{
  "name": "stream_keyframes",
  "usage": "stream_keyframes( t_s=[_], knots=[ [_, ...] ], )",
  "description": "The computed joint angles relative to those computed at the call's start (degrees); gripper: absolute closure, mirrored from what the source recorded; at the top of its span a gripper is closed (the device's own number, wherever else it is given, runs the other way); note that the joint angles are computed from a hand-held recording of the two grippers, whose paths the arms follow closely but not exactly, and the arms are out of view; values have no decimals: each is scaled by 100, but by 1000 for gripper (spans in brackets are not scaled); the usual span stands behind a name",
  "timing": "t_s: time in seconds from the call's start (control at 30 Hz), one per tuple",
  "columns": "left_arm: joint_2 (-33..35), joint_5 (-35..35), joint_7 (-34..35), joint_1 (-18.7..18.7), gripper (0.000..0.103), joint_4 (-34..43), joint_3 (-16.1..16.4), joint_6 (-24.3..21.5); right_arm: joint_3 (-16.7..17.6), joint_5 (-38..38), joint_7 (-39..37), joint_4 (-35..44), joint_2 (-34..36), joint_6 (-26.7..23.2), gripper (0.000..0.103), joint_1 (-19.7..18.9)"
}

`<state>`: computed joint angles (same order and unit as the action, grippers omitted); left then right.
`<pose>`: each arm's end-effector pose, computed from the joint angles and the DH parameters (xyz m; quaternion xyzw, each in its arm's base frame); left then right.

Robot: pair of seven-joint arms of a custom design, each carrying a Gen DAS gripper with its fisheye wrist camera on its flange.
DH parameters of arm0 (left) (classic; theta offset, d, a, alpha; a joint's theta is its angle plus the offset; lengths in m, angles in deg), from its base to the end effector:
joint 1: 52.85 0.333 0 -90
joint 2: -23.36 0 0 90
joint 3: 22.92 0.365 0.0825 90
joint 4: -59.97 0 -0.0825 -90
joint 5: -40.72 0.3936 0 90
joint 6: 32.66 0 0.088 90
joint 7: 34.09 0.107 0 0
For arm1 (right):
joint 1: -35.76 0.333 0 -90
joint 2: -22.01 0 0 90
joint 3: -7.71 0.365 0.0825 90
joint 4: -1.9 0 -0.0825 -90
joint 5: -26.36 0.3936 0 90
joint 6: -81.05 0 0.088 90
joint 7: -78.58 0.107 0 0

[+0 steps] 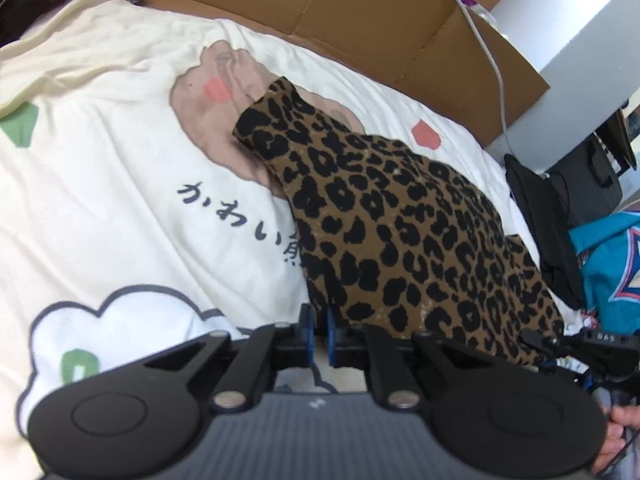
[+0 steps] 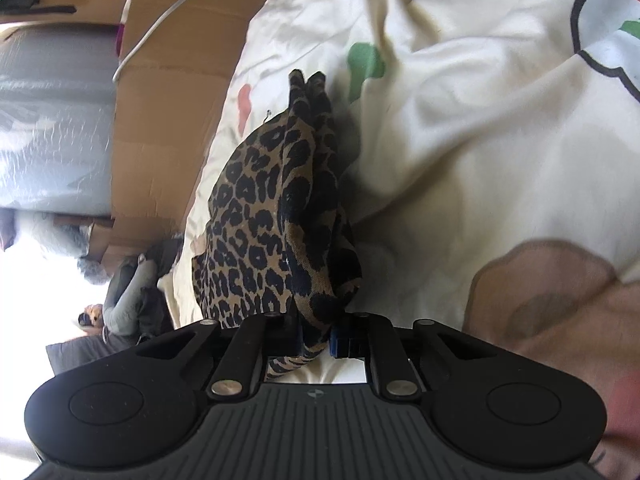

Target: Fold clothes

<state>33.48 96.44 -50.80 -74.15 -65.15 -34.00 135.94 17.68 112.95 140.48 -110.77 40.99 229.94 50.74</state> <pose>0.4742 -0.3598 0.3991 -0.7874 0.5185 -0.3239 0.0793 0.5997 0.2484 0.3630 -0.4992 0.7283 0.2444 0.4009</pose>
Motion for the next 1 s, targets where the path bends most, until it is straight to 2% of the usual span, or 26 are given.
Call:
stream_keyframes(
  t_s=[0.1, 0.27, 0.53, 0.67, 0.83, 1.0],
  knots=[
    [-153, -524, 594, 115, 97, -107, -167, -81, -5, -93, 73, -125, -107, -157, 93, -9],
    [-498, -1238, 1190, 147, 97, -391, -350, -238, -49, -407, 201, -353, -293, -461, 93, 20],
    [-1169, -2651, 1951, -27, 98, -1052, -620, -542, -141, -815, 270, -670, -526, -974, 93, 73],
    [-1233, -3087, 1850, -150, 98, -1262, -674, -465, -187, -939, 266, -635, -533, -960, 94, 99],
    [-1177, -3058, 1645, -162, 98, -1242, -663, -259, -230, -1265, 441, -308, -394, -881, 93, 92],
    [-1044, -3063, 1586, -189, 98, -1263, -678, 141, -236, -1619, 512, 131, -189, -776, 94, 40]
  ],
)
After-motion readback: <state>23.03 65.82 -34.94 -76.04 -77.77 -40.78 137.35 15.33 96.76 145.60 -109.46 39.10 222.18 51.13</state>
